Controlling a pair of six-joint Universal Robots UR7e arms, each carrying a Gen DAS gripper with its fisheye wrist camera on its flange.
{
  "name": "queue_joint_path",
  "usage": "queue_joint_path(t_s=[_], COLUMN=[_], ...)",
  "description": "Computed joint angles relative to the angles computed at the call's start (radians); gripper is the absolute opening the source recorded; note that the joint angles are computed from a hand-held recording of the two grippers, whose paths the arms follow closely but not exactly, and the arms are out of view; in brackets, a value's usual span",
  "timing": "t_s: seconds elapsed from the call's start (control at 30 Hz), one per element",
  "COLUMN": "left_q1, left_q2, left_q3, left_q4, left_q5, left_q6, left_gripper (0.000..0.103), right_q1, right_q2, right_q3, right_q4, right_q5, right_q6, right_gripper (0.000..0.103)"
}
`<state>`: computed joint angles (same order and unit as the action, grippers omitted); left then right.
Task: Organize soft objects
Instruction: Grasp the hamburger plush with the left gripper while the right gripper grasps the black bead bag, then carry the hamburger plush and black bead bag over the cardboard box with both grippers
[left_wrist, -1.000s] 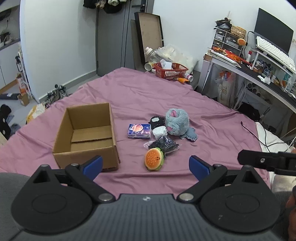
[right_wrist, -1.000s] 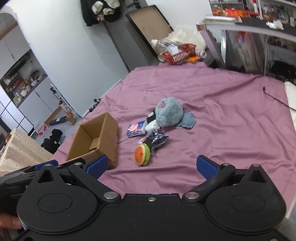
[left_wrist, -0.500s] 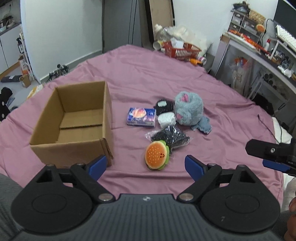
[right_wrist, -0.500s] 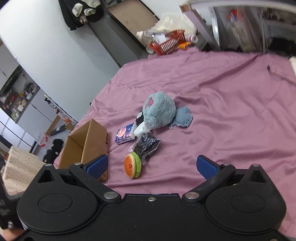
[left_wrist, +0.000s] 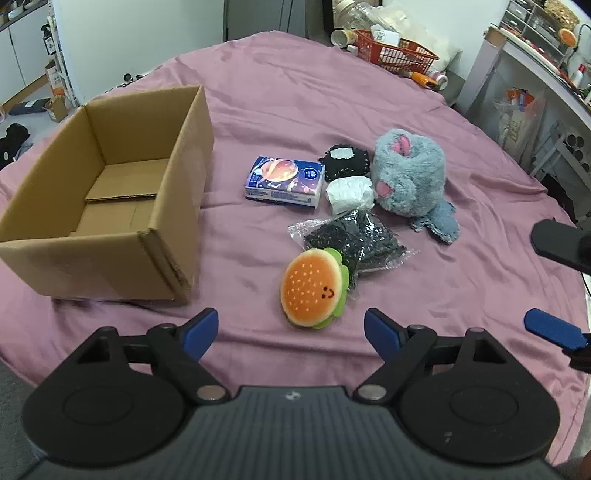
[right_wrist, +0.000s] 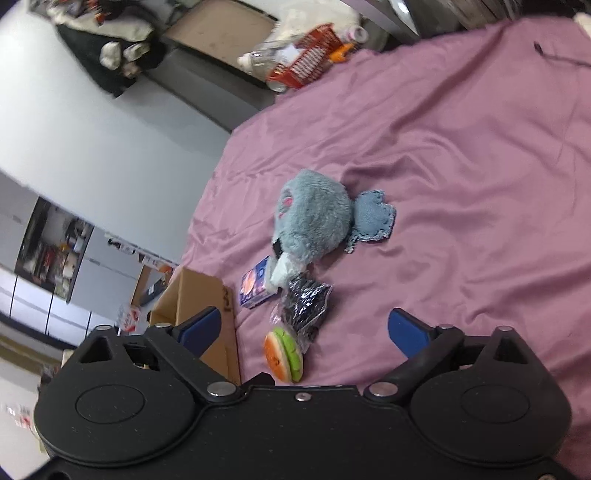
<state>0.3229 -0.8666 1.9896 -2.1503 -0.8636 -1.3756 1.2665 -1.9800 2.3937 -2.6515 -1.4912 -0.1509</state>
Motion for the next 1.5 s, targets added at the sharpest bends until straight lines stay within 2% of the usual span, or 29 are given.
queue_joint_path(t_s=[0.13,0.27,0.33,0.37,0.47,0.53,0.67,0.7,0.77,0.93,1.0,1.07,1.1,1.13,1.27,1.37,1.5], left_q1=[0.025,0.055,0.068,0.075,0.096,0.101,0.119,0.122,0.13,0.133,0.132,0.132,0.131,0.131,0.133,0.128,0.1], left_q2=[0.017,0.037,0.051,0.057,0.072,0.083,0.088,0.09,0.091,0.078,0.074,0.068,0.066,0.067,0.07,0.064,0.036], left_q3=[0.0,0.004,0.0,-0.001,-0.005,-0.013,-0.007,-0.006,-0.009,0.002,0.001,0.001,0.001,-0.002,-0.006,-0.011,-0.021], left_q4=[-0.034,-0.11,-0.133,-0.144,-0.177,-0.177,-0.229,-0.237,-0.234,-0.264,-0.259,-0.257,-0.254,-0.244,-0.241,-0.215,-0.148], left_q5=[0.016,0.007,0.002,-0.003,-0.018,-0.014,-0.024,-0.025,-0.033,-0.039,-0.037,-0.039,-0.036,-0.036,-0.042,-0.05,-0.017], left_q6=[0.004,0.043,0.057,0.062,0.086,0.113,0.174,0.186,0.193,0.214,0.217,0.214,0.213,0.211,0.225,0.239,0.239], left_gripper=[0.077,0.076,0.075,0.072,0.067,0.067,0.066,0.064,0.047,0.042,0.042,0.042,0.042,0.042,0.042,0.042,0.042], right_q1=[-0.003,-0.006,0.004,0.008,0.008,0.004,0.011,0.014,0.015,0.024,0.036,0.047,0.053,0.059,0.058,0.062,0.076], right_q2=[0.075,0.14,0.182,0.204,0.252,0.276,0.323,0.333,0.352,0.382,0.397,0.405,0.408,0.412,0.41,0.385,0.34], right_q3=[-0.022,-0.036,-0.046,-0.052,-0.067,-0.078,-0.097,-0.101,-0.106,-0.118,-0.125,-0.124,-0.122,-0.123,-0.105,-0.095,-0.073], right_q4=[0.003,-0.028,-0.059,-0.067,-0.08,-0.078,-0.082,-0.081,-0.076,-0.099,-0.103,-0.122,-0.133,-0.134,-0.165,-0.153,-0.162], right_q5=[0.0,-0.004,-0.03,-0.041,-0.044,-0.035,-0.054,-0.06,-0.055,-0.061,-0.085,-0.102,-0.108,-0.12,-0.124,-0.128,-0.11], right_q6=[0.047,0.098,0.115,0.124,0.149,0.159,0.175,0.179,0.188,0.183,0.182,0.167,0.149,0.135,0.084,0.085,0.065], right_gripper=[0.09,0.086,0.086,0.086,0.079,0.074,0.074,0.074,0.074,0.074,0.073,0.061,0.044,0.038,0.033,0.03,0.03])
